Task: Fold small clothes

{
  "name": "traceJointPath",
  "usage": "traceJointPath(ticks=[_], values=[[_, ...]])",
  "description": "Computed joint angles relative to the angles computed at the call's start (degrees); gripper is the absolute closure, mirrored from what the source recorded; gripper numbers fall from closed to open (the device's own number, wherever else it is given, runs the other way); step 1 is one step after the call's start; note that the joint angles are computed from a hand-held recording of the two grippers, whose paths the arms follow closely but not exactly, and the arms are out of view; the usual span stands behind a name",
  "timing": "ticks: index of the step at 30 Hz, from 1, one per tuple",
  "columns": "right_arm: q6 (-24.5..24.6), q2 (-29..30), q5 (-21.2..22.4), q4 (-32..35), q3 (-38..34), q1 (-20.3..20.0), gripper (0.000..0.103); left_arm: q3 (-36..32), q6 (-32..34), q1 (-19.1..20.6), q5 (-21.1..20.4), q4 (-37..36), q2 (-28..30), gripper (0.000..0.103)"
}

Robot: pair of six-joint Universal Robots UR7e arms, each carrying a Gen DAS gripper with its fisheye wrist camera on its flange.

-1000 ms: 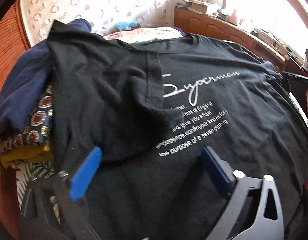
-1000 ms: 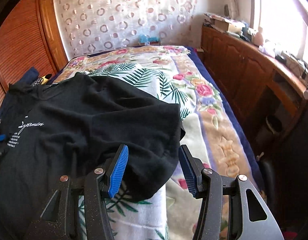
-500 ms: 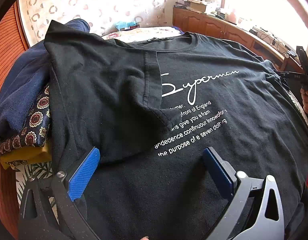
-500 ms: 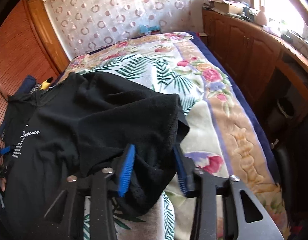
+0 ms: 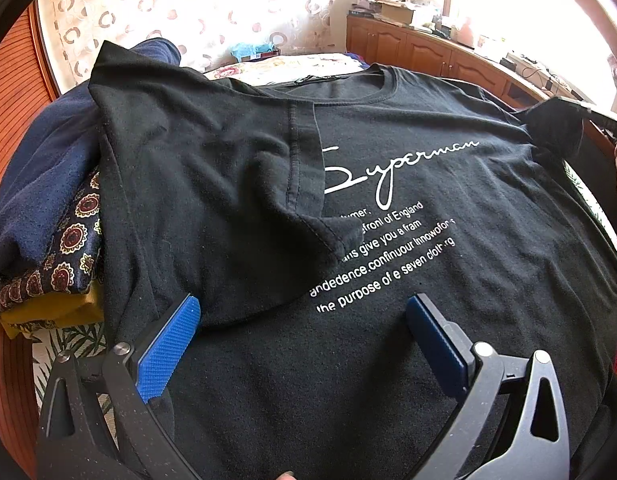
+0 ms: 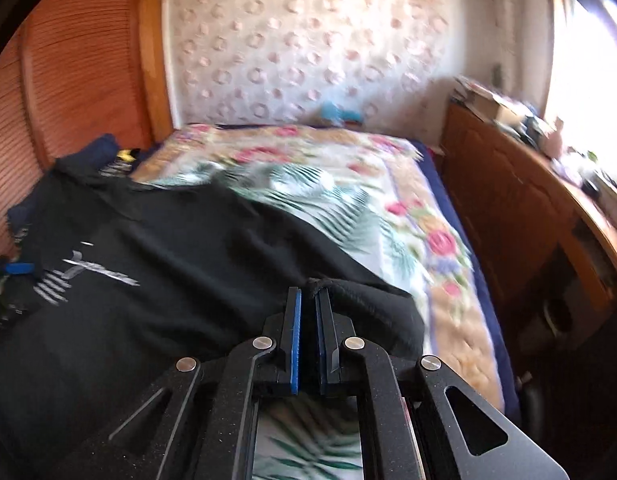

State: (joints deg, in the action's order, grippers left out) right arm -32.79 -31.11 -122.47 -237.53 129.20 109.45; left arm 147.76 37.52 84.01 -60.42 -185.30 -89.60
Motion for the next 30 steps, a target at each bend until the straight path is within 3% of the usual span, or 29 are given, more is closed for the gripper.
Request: traceJointPath(ticks=[4, 8, 14, 17, 19, 24, 30], values=[[-0.55, 2.15, 2.38, 3.54, -2.2, 3.26, 0.097, 0.66, -0.1, -0.56, 0.71, -2.37, 0.08, 0.0], [0.85, 4.25, 5.53, 9.06, -3.72, 3.44, 0.097, 1.99, 0.33, -0.9, -0.24, -6.75, -1.22, 0.0], [2.16, 7.63, 3.02, 13.97, -5.11, 2.21, 0.096, 3.18, -0.96, -1.86, -2.32, -6.71, -5.87, 0.0], [3.11, 7.32, 2.24, 14.26, -4.6, 2.02, 0.085, 4.1, -0.73, -2.94, -2.43, -6.96, -7.63, 0.0], [3.99, 6.49, 1.48, 13.51, -3.48, 2.49, 0.064, 4.3, -1.24, -3.18, -2.98, -6.92, -8.11, 0.0], [4.52, 2.6, 0.96, 8.45, 1.76, 4.96, 0.064, 5.71, -2.11, -4.28, -4.34, -7.18, -9.5, 0.0], [3.98, 0.73, -3.24, 3.3, 4.59, 4.41, 0.064, 6.91, -2.13, -5.86, -4.25, -7.74, -9.45, 0.0]])
